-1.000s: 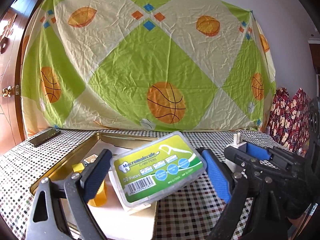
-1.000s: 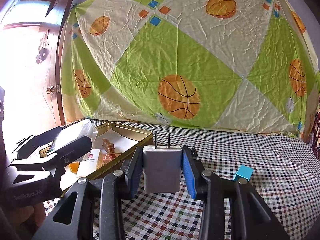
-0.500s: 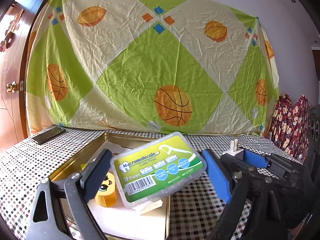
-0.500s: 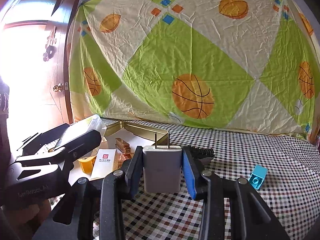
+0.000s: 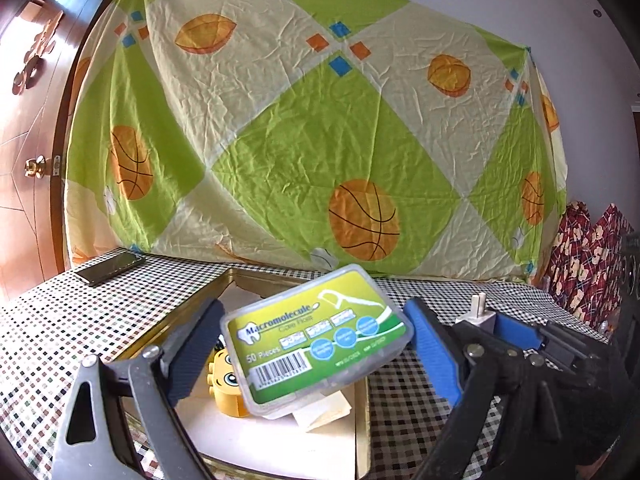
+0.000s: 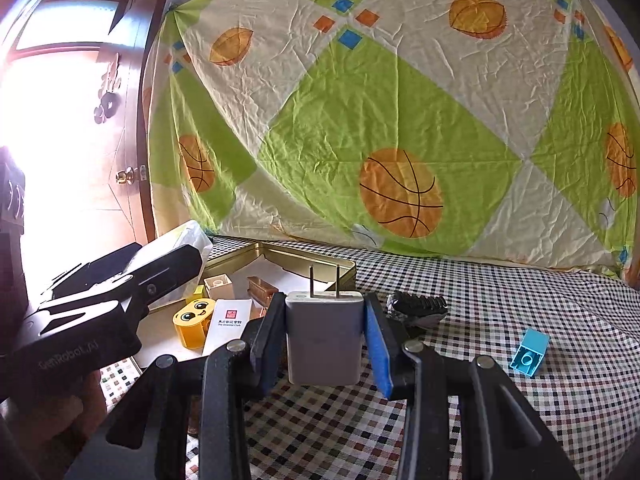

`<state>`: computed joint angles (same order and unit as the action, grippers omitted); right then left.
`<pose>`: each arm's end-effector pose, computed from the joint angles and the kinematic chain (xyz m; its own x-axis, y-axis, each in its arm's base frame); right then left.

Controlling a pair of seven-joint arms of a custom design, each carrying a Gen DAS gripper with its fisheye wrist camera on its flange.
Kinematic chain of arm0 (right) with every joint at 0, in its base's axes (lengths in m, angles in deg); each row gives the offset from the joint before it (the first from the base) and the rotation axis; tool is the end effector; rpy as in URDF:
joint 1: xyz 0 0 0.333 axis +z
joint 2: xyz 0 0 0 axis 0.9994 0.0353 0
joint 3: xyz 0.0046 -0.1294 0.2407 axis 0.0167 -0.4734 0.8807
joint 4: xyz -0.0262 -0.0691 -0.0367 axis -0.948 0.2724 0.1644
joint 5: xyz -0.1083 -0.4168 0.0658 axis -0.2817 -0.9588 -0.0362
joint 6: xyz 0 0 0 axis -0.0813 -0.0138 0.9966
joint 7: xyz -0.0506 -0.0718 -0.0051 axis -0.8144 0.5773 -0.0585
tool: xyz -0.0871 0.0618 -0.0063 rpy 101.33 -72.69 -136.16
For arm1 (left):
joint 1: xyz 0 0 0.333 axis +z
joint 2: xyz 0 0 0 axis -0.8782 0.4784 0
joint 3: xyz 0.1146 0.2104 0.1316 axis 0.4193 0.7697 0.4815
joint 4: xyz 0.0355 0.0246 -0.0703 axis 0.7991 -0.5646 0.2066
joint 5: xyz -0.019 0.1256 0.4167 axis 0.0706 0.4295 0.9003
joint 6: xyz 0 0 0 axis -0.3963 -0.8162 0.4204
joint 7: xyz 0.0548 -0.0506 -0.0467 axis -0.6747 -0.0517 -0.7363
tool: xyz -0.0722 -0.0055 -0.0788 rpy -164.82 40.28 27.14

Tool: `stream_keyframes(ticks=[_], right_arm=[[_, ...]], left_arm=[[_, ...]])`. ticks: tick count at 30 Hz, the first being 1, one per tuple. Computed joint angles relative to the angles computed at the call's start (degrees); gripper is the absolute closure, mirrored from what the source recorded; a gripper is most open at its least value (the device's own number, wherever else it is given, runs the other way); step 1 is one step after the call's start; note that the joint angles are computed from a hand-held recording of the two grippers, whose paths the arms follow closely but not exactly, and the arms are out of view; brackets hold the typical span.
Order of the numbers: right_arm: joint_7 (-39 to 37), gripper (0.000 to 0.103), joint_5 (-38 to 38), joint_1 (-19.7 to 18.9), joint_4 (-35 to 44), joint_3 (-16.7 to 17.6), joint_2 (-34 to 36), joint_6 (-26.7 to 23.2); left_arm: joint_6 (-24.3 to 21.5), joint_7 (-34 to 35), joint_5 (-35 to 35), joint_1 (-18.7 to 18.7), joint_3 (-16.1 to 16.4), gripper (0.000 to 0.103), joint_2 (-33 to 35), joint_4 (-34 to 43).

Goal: Organize rigid objects
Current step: 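Lower the floss box into the tray and open the left tool while the right tool releases the charger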

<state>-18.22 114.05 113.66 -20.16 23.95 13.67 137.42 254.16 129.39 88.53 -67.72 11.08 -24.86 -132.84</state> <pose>0.6855 0.2811 0.3331 0.1954 -0.9807 -0.0092 -0.2411 -0.0389 -0.9697 0.7105 -0.1311 0.3471 -0.2269 -0.9625 0.1487 -0.2169 -0.0990 -0.9712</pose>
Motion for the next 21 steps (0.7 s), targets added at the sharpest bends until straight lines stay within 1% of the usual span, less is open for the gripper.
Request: stream_keyframes(ticks=[5, 15, 17, 21], right_arm=[[-0.8, 0.063, 0.2, 0.7, 0.8, -0.2, 0.4, -0.5], [-3.2, 0.063, 1.9, 2.6, 4.0, -1.5, 2.2, -2.3], [-3.7, 0.063, 2.5, 3.1, 5.1, -1.8, 2.8, -3.0], [-3.8, 0.063, 2.4, 3.3, 7.0, -2.1, 3.5, -5.4]], left_arm=[[0.3, 0.2, -1.0, 0.2, 0.5, 0.011, -0.2, -0.5], [-0.3, -0.8, -0.3, 1.8, 0.5, 0.011, -0.4, -0.6], [-0.8, -2.4, 1.8, 3.4, -0.4, 0.011, -0.4, -0.5], [-1.7, -2.1, 1.1, 3.3, 0.9, 0.011, -0.9, -0.5]])
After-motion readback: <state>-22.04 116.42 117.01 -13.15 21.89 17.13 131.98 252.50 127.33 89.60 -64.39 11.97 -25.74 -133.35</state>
